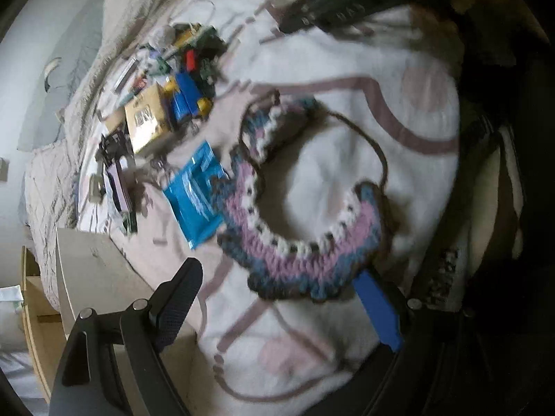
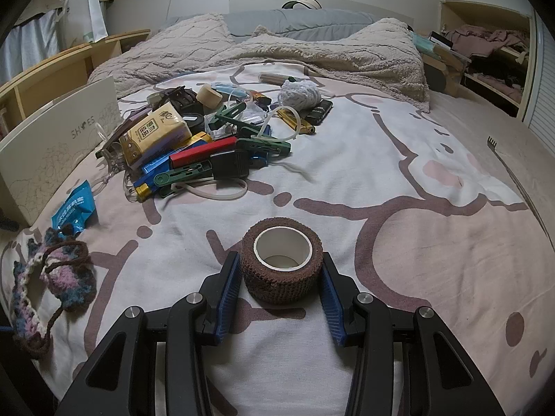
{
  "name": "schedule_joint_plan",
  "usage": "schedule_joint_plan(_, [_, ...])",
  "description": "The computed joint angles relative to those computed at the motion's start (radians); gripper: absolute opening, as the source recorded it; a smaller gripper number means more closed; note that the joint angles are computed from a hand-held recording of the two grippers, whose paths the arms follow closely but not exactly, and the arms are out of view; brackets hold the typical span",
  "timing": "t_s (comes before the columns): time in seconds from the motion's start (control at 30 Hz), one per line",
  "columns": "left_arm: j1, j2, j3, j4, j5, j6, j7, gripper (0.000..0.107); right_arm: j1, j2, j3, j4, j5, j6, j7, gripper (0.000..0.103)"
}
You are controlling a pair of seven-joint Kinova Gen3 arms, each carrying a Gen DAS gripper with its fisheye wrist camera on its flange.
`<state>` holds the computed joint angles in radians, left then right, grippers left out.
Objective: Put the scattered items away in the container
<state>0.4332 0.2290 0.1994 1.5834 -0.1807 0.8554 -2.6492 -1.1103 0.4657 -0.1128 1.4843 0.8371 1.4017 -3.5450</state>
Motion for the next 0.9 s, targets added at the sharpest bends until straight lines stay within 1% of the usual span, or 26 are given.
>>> schedule_joint_plan(0.3, [-0.031,0.038,0.036,-0.027,0.129,-0.030,-0.120,0.088,0.000,0.001,0.000,-0.001,0.001,0.001,0.002,0.045])
schedule_joint_plan(0.5, [-0.031,0.058,0.042,-0.051,0.177,-0.023,-0.158,0.089,-0.002,0.003,0.000,-0.001,0.002,0.004,0.003,0.045])
schedule_joint_plan(0.6, [-0.040,0.060,0.046,-0.055,0.219,-0.027,-0.167,0.089,-0.001,0.000,0.000,0.001,0.001,-0.001,-0.001,0.045])
schedule_joint_plan(0.77, [-0.029,0.095,0.030,-0.105,0.240,0.031,-0.090,0.088,-0.001,0.002,-0.002,0.002,0.004,0.006,0.016,0.045])
schedule_joint_plan(0.83, [-0.031,0.104,0.027,-0.118,0.258,0.048,-0.055,0.085,-0.002,0.004,-0.001,-0.001,0.004,0.008,0.019,0.045])
schedule_joint_plan(0.9, [-0.042,0.112,0.026,-0.129,0.292,0.066,-0.013,0.077,-0.005,0.012,0.000,-0.011,0.004,0.020,0.026,0.045])
